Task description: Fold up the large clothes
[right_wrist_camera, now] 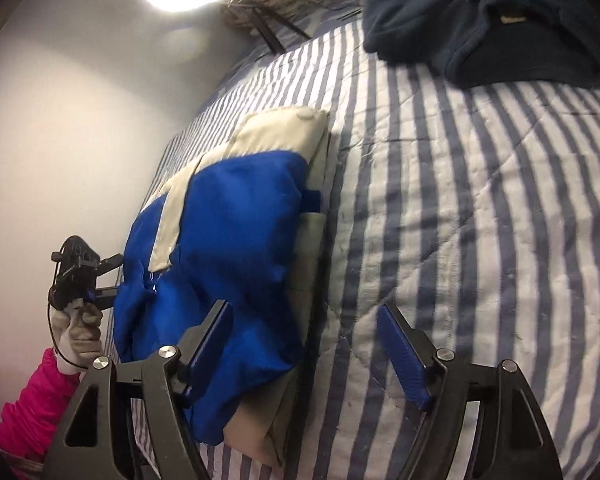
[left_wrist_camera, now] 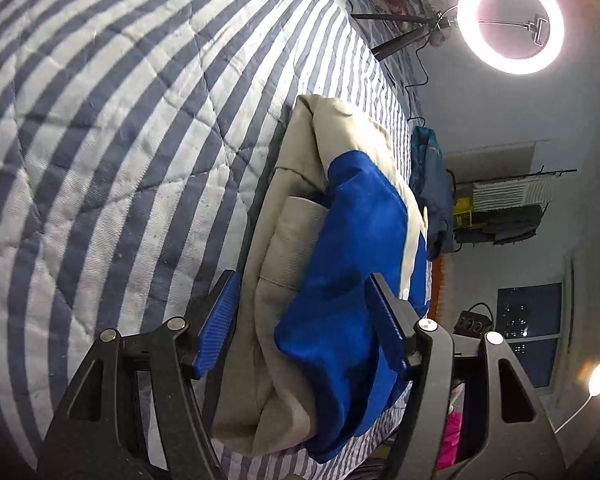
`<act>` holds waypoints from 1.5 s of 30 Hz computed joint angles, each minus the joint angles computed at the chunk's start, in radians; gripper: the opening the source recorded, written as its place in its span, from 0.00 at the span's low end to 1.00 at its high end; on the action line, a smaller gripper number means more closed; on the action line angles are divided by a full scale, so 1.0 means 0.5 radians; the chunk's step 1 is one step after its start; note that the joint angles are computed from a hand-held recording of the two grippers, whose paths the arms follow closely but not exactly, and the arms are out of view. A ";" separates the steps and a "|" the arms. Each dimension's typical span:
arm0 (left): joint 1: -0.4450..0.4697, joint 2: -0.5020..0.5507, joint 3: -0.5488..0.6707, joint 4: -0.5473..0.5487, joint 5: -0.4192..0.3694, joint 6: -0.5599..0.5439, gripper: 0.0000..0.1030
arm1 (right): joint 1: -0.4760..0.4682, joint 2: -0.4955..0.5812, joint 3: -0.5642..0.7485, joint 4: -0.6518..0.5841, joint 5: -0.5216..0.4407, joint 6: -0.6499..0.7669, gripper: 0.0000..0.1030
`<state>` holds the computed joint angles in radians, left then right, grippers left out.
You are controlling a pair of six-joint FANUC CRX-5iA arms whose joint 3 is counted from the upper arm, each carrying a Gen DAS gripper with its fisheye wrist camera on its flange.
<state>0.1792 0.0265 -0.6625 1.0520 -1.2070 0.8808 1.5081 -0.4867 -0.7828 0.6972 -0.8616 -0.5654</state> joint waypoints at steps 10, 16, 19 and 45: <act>-0.061 0.029 -0.037 0.043 0.035 -0.054 0.64 | -0.160 0.006 -0.161 0.258 0.357 -0.313 0.75; -0.167 -0.028 -0.001 -0.037 0.165 0.021 0.63 | -0.319 0.150 -0.118 0.285 0.600 -0.230 0.59; -0.219 -0.099 0.032 -0.172 0.260 0.071 0.56 | -0.307 0.280 0.037 0.122 0.498 0.002 0.54; -0.561 -0.617 0.108 -0.618 0.590 0.063 0.25 | 0.014 1.057 1.312 -0.225 -1.109 1.143 0.16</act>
<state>-0.1014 -0.2819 -0.6086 0.7429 -0.9119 0.9122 1.5152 0.0419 -0.1270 0.5848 -1.4162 0.0062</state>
